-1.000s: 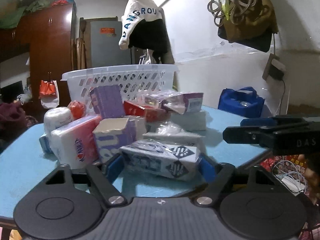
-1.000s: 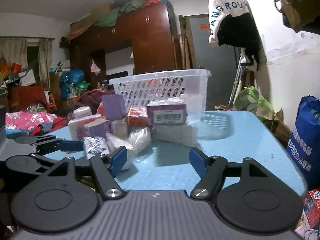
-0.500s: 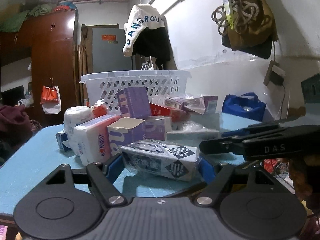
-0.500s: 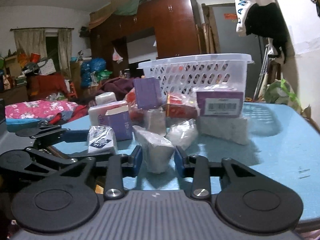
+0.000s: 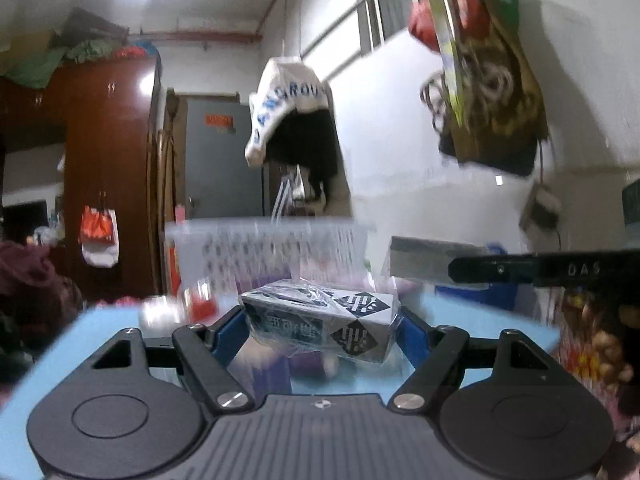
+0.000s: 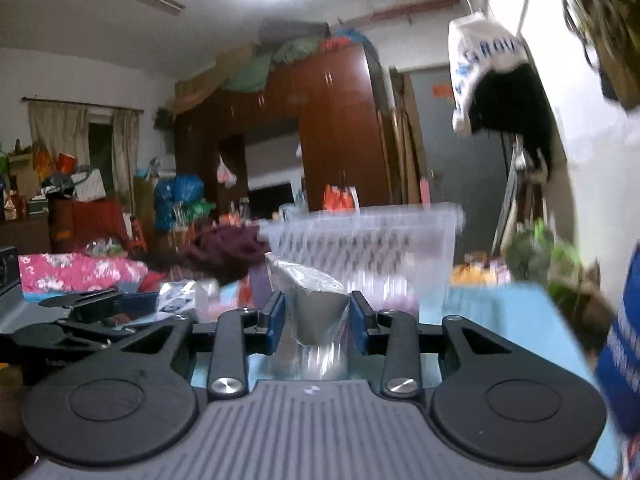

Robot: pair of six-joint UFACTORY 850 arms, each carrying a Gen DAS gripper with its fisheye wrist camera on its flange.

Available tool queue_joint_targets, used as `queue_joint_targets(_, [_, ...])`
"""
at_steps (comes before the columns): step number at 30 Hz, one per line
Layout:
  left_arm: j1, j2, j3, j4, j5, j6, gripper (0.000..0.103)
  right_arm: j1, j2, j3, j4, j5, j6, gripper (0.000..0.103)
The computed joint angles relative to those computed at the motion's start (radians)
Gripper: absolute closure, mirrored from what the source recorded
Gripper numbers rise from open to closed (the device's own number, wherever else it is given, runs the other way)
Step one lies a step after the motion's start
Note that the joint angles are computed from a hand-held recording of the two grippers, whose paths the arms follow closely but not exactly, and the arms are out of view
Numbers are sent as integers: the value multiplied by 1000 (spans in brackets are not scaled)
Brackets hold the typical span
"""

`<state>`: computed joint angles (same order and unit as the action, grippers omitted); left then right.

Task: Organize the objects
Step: 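Lift both items over the white basket and open both tools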

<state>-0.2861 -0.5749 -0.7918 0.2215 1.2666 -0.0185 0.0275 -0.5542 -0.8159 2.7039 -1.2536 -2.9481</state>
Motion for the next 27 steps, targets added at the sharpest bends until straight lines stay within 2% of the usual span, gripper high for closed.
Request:
queue_joint_targets(2, [8,32,-49,4,-51,-25,22,16,10,-59,32,34,-26,65])
queue_joint_targets(4, [13,44,-142,-16,-149,-68,22,52,4,-151,127,113,-108,65])
queue_joint_targets(6, [20,27,-273,-33,-293,-122,22,71,-29,-268,164,221,-120,65])
queue_joint_targets(7, [21,5,-355,-45,-390,-147,22,73,-52,-338,148,285,-101,65])
queue_joint_targets(10, [27,-91,-587,-52,-642,-216,22,95,-124,-519,190,506,-131,65])
queue_joint_targets(11, [30,-120,-644,-38,-701,-246,22,102,-147,-561,222,558,-164,65])
queue_joint_targets(13, [30,-167,-722,-22,-773,-276,22,105,-186,-629,218,635,-165,65])
queue_joint_targets(15, [29,-199,-772,0,-817,-299,22,104,-199,-646,228,658,-167,63])
queue_joint_targets(16, [32,-210,-789,23,-833,-328,19,104,-202,-649,237,667,-168,61])
queue_joint_targets(18, [39,-219,-800,114,-851,-429,11,97,-179,-608,217,648,-128,33])
queue_joint_targets(19, [44,-210,-774,140,-821,-445,8,92,-159,-565,205,595,-118,25])
queue_joint_targets(20, [45,-195,-744,132,-794,-419,8,89,-132,-512,215,531,-131,8])
queue_joint_targets(21, [46,-173,-703,103,-766,-377,7,88,-105,-454,236,465,-150,0])
queue_joint_targets(25, [65,-58,-470,107,-568,-346,4,58,-50,-285,176,311,-82,0])
queue_joint_targets(27, [71,-6,-342,77,-470,-306,4,54,-50,-211,204,240,-88,0])
